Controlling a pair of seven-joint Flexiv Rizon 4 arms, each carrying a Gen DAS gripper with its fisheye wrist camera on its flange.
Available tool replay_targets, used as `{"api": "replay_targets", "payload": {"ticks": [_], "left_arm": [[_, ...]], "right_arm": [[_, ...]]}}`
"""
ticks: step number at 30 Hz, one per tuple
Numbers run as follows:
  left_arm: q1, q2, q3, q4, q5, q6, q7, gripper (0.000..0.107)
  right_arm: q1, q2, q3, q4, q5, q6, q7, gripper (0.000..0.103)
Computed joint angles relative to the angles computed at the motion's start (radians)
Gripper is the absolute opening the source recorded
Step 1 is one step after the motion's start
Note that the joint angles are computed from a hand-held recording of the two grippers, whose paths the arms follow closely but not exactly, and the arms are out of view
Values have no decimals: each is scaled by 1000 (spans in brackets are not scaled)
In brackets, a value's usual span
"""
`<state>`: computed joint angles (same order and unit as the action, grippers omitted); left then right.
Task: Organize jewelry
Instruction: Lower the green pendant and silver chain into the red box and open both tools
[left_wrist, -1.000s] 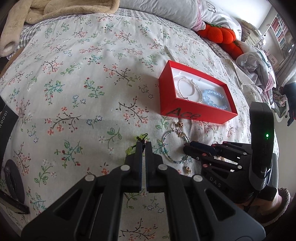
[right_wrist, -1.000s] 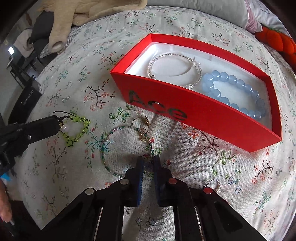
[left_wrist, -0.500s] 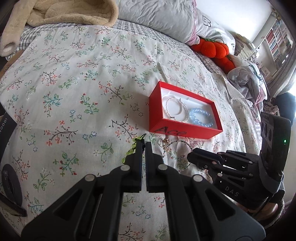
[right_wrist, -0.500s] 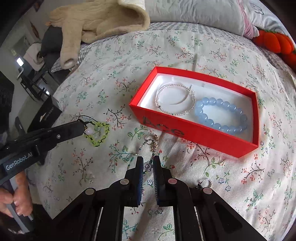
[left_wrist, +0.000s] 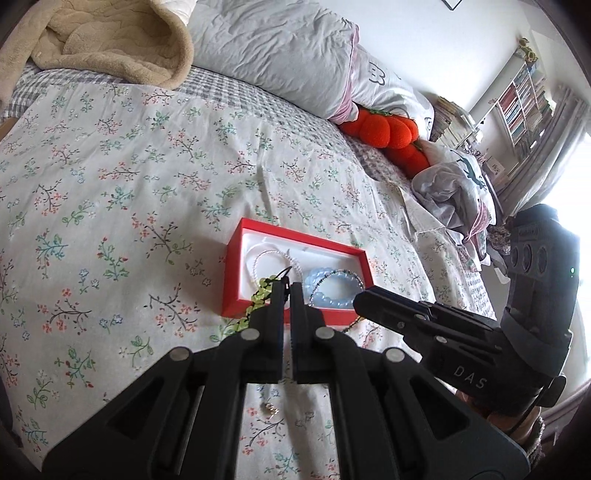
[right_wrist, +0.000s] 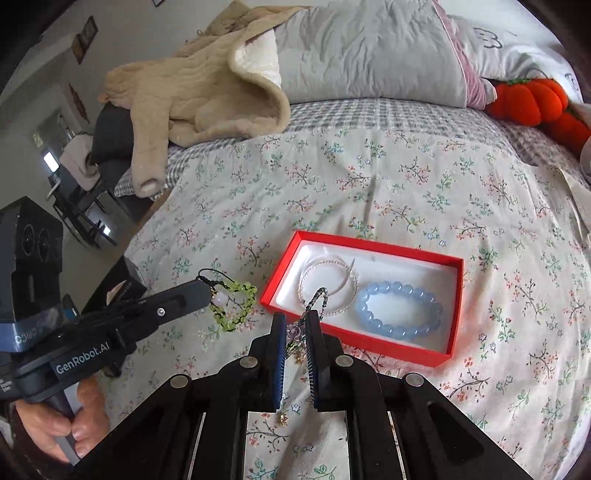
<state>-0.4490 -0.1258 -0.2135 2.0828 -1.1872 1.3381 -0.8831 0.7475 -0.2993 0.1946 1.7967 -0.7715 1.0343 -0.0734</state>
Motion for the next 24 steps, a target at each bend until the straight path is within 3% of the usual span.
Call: {"api": "replay_targets", "payload": {"ticks": [7, 10, 17, 24], "left_arm": [[-24, -63, -45, -94, -199, -42, 150, 3], [-34, -97, -45, -122, -218, -49, 157, 3], [1, -175, -18, -141, 102, -40, -102, 3], [50, -207, -30, -148, 297, -18, -251, 3]], "right_arm": [[-42, 31, -21, 48, -40, 64, 68, 10], [-61, 29, -22, 66, -33, 85, 78, 10], [-87, 22, -15, 97, 29, 68, 53, 10], [-101, 31, -11, 117, 57, 25, 34, 10]]}}
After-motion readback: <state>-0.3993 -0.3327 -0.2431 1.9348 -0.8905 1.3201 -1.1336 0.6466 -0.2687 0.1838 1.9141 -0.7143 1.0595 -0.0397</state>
